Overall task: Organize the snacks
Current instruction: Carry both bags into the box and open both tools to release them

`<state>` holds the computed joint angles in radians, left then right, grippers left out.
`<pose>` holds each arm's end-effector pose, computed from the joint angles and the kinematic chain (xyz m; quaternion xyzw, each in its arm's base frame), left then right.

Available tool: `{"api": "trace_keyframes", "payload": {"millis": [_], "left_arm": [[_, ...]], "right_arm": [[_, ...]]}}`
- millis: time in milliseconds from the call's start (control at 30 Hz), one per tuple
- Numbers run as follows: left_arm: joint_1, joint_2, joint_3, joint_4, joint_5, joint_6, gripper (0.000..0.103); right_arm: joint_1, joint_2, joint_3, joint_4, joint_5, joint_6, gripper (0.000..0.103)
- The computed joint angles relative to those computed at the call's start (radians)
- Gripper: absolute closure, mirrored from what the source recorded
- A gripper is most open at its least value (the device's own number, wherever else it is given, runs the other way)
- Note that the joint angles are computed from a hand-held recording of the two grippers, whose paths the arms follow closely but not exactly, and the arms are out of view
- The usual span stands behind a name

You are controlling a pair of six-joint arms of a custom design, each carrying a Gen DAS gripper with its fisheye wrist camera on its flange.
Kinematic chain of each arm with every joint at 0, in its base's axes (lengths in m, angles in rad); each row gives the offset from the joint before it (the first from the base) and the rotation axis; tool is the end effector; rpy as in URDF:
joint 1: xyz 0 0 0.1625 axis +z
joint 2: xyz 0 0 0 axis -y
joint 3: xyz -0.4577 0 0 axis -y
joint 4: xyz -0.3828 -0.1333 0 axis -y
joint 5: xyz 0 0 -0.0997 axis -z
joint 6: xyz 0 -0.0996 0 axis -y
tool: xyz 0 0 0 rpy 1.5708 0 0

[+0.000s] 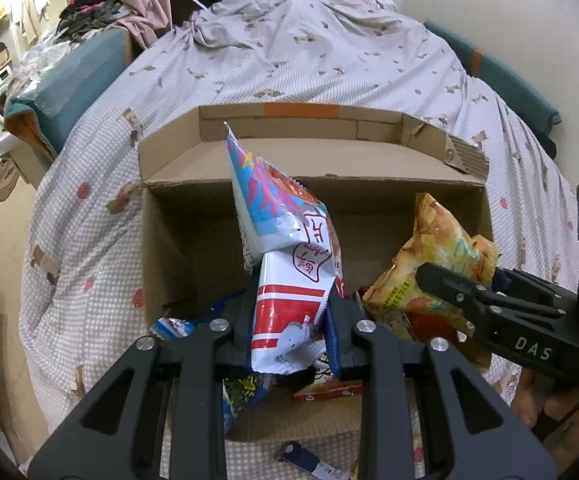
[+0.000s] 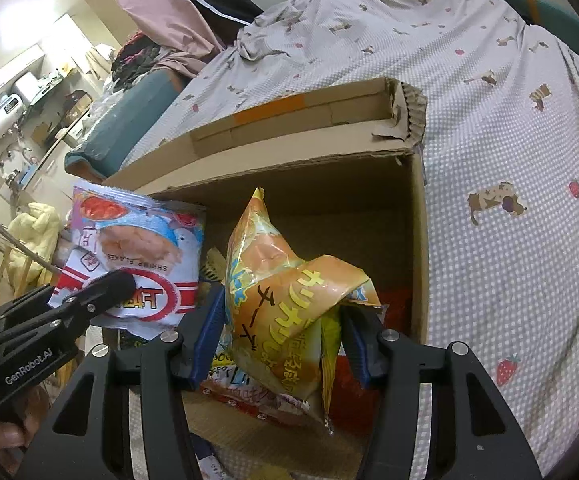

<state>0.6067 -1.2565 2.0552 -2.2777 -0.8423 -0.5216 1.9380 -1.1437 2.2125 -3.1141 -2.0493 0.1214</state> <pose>-0.2978 -0.4496 0.2404 0.2208 0.9071 -0.2091 0.2911 0.2621 -0.4380 0.2104 0.0605 -0.9440 0.2773 0.1683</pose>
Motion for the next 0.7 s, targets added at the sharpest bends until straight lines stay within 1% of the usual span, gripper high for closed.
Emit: {"api": "trace_keyframes", "payload": {"millis": [133, 267, 300, 333, 367, 433, 467, 500, 533, 567, 600, 633, 667, 700], "left_arm": [[0.010, 0.014, -0.003, 0.000, 0.000, -0.002, 0.079], [0.014, 0.014, -0.009, 0.015, -0.015, 0.000, 0.078], [0.011, 0.012, -0.010, 0.020, -0.010, -0.003, 0.076], [0.006, 0.010, -0.011, 0.026, 0.000, -0.004, 0.070], [0.002, 0.010, -0.011, 0.028, 0.012, -0.003, 0.066], [-0.009, 0.006, -0.008, 0.024, 0.036, 0.001, 0.047], [-0.016, 0.002, -0.005, 0.021, 0.054, 0.002, 0.041], [-0.024, -0.002, -0.003, 0.022, 0.073, -0.002, 0.029], [-0.032, -0.007, 0.002, 0.021, 0.094, -0.008, 0.018], [-0.036, -0.011, 0.005, 0.020, 0.103, -0.011, 0.014], [-0.039, -0.017, 0.007, 0.019, 0.109, -0.015, 0.010], [-0.041, -0.020, 0.007, 0.020, 0.110, -0.014, 0.010], [-0.043, -0.023, 0.005, 0.029, 0.110, -0.014, 0.010], [-0.045, -0.024, 0.003, 0.039, 0.114, -0.016, 0.010]], "right_arm": [[-0.010, -0.008, 0.000, 0.009, 0.018, 0.014, 0.045], [-0.013, -0.014, -0.001, -0.001, 0.032, 0.012, 0.045], [-0.014, -0.013, -0.003, -0.004, 0.035, 0.012, 0.045], [-0.014, -0.014, -0.002, -0.007, 0.040, 0.012, 0.045], [-0.015, -0.015, -0.001, -0.009, 0.041, 0.013, 0.045], [-0.017, -0.021, 0.003, -0.017, 0.054, 0.014, 0.044], [-0.017, -0.022, 0.003, -0.021, 0.058, 0.015, 0.043], [-0.017, -0.024, 0.005, -0.028, 0.061, 0.014, 0.041], [-0.016, -0.027, 0.006, -0.037, 0.067, 0.011, 0.033], [-0.012, -0.031, 0.010, -0.053, 0.068, 0.002, 0.027], [-0.008, -0.032, 0.012, -0.068, 0.063, -0.004, 0.013], [-0.003, -0.033, 0.016, -0.089, 0.057, -0.010, 0.007], [0.001, -0.035, 0.020, -0.111, 0.052, -0.017, 0.006], [0.002, -0.039, 0.019, -0.107, 0.050, -0.016, 0.006]]}}
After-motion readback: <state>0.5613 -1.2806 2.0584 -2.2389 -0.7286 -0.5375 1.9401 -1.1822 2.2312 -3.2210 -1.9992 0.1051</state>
